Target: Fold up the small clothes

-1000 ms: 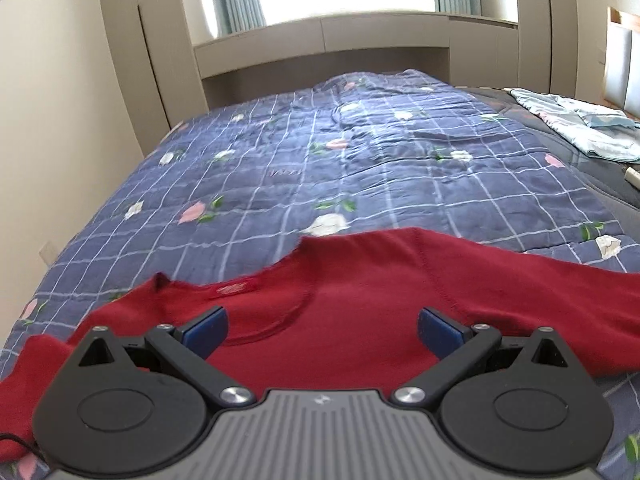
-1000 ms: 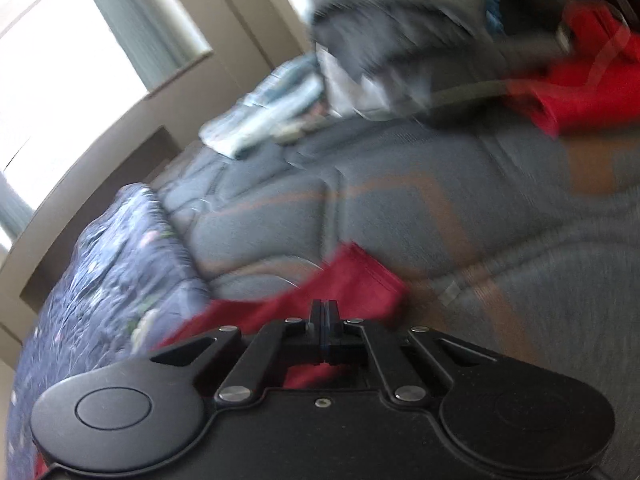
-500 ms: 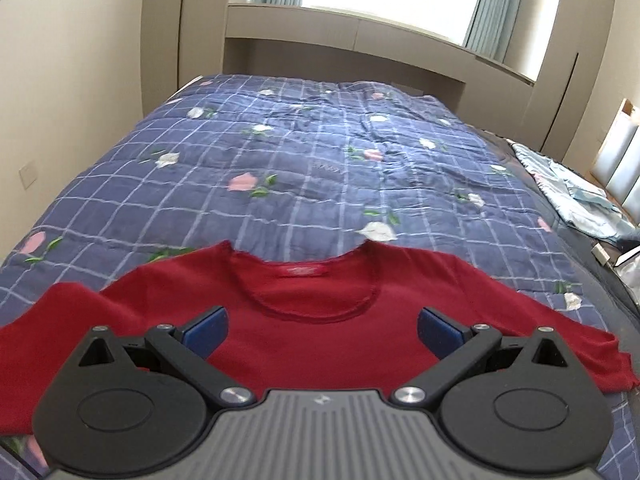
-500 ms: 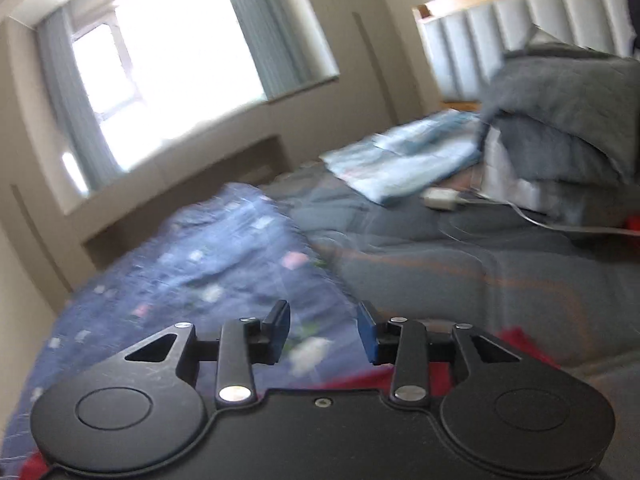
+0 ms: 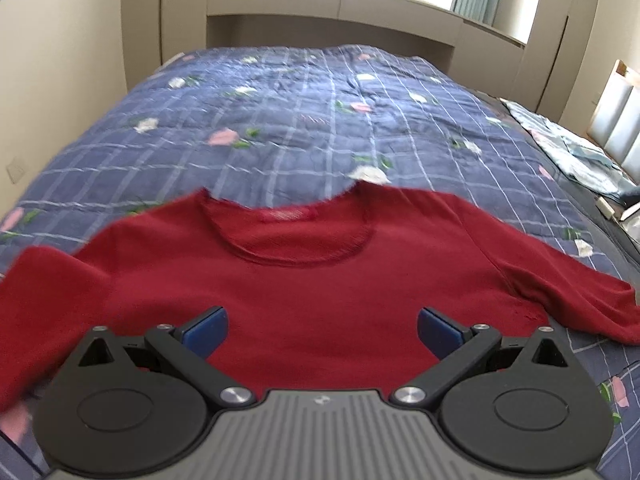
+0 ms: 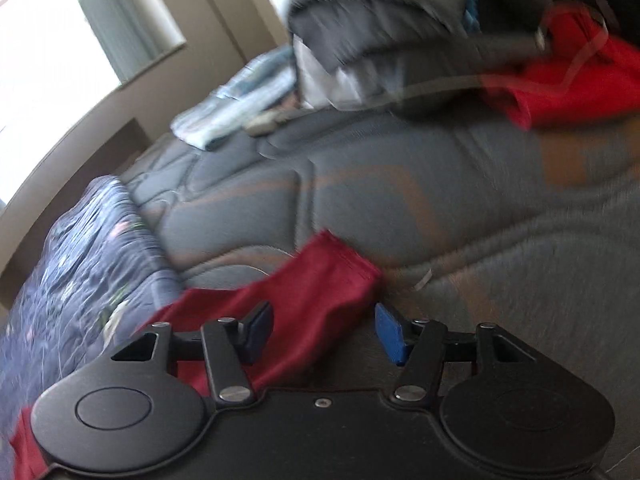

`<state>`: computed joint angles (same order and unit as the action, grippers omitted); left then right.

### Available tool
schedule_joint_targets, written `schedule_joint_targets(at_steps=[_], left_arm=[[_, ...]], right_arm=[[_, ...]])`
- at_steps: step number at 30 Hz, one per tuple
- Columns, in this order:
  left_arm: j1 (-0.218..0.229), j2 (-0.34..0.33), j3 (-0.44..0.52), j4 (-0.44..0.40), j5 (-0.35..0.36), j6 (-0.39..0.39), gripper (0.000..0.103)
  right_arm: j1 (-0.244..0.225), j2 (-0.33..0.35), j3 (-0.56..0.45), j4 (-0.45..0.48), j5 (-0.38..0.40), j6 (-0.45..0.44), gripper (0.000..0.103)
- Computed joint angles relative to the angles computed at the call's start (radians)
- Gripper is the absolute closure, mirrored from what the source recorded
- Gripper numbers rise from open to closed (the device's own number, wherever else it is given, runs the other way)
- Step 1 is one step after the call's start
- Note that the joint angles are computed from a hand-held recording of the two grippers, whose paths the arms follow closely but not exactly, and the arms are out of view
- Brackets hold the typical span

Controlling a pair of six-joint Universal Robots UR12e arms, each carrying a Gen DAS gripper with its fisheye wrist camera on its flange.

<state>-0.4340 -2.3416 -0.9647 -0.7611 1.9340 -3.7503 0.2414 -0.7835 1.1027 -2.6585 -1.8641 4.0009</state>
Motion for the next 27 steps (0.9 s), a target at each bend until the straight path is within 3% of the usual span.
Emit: schedule_joint_targets(at_steps=[2,4,6,9,14,17,20,27], left_arm=[[-0.004,-0.023,0.029,-0.006,-0.012,0.009,0.000],[-0.008,-0.039,0.052,-0.012,-0.017,0.015,0.000],[-0.010,-0.048,0.067,-0.014,-0.022,0.022,0.000],[-0.010,-0.046,0.066,-0.009,-0.029,0.037,0.000],[0.003,-0.007,0.010,0.031,-0.037,0.029,0.000],[0.015,0.029,-0.040,0.061,-0.043,0.004,0.000],[0.026,0.066,-0.095,0.102,-0.038,-0.022,0.000],[0.050,0.164,-0.235,0.180,0.032,-0.092,0.000]], right_arm=[[-0.004,0.009,-0.007,-0.002,0.004,0.033,0.056],[-0.002,0.021,-0.028,0.008,-0.019,0.023,0.084],[-0.003,0.026,-0.039,0.007,-0.019,0.021,0.095],[0.009,0.041,-0.079,-0.007,-0.052,-0.032,0.097],[0.052,0.079,-0.180,-0.160,-0.052,-0.269,0.097],[0.079,0.123,-0.294,-0.213,0.019,-0.413,0.098],[0.107,0.181,-0.433,-0.223,0.144,-0.520,0.098],[0.169,0.361,-0.796,-0.094,0.427,-0.658,0.098]])
